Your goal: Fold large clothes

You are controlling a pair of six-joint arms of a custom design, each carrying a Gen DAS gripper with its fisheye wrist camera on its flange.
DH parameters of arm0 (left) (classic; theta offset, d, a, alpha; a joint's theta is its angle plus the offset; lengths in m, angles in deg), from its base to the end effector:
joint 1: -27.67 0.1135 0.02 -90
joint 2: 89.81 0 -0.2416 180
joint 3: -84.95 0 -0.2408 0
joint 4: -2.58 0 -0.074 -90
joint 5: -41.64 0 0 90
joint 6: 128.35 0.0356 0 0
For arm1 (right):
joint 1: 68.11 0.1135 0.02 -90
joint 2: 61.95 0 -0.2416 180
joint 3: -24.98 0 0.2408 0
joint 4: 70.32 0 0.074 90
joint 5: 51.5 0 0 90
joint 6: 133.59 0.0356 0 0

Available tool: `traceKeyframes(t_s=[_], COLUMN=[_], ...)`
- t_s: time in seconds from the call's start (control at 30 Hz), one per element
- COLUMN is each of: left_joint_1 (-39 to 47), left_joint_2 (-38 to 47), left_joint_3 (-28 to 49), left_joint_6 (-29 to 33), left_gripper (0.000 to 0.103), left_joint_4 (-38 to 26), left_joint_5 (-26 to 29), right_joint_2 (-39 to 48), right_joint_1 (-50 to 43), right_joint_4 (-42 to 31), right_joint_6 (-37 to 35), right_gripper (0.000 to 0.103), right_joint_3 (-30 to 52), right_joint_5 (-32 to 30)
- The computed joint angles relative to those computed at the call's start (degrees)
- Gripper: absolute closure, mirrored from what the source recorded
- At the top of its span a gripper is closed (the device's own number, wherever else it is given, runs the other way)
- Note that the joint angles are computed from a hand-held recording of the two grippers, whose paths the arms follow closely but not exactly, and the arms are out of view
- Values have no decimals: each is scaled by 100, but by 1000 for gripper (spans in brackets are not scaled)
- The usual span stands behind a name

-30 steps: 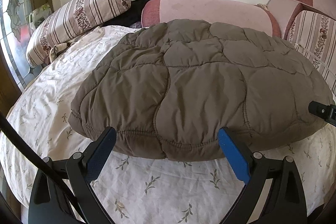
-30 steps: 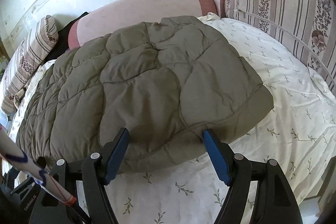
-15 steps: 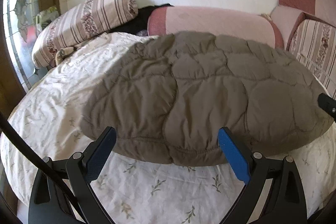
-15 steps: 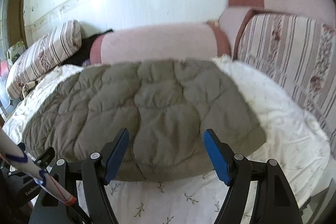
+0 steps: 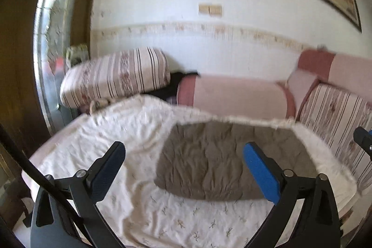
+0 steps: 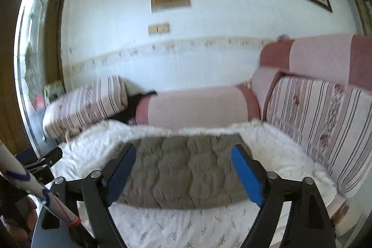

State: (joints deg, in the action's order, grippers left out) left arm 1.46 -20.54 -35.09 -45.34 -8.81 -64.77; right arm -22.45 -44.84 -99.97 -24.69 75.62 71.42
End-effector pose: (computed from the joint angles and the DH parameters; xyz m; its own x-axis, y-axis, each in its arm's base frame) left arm 0.2496 -0.1117 0.2623 -0.3375 0.0360 -0.9406 0.1466 0.9891 -0.0147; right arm 0.1623 0.0487 0.2807 -0.2300 0.1971 -0.9530 0.2286 0.9628 0.1439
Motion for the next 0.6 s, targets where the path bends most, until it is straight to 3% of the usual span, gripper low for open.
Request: traceKeyframes(t_s=[0.1, 0.23, 0.4, 0.53, 0.6], left_joint_1=[4, -239, -809, -1056, -1289], left_joint_2=[-723, -1402, -1762, -1829, -1876], left_joint_3=[95, -138, -673, -867, -878], left_joint_6=[80, 216, 275, 194, -46], left_gripper=[0, 0, 0, 0, 0], left_joint_4=[-737, -1270, -1464, -1445, -1496], left_joint_5=[121, 56, -343, -476, -888], right_joint_2=[-424, -730, -496, -154, -202], right_joint_1=[545, 1668, 3047, 3134, 3185], right_joint_4=[-600, -1274, -2235, -2827, -3004], right_joint_6=[64, 437, 1842, 2529, 2709], right_gripper=[10, 6, 2, 2, 2], right_joint_3=[317, 448, 312, 435, 470], right_joint_5=[463, 1440, 2824, 2798, 2971])
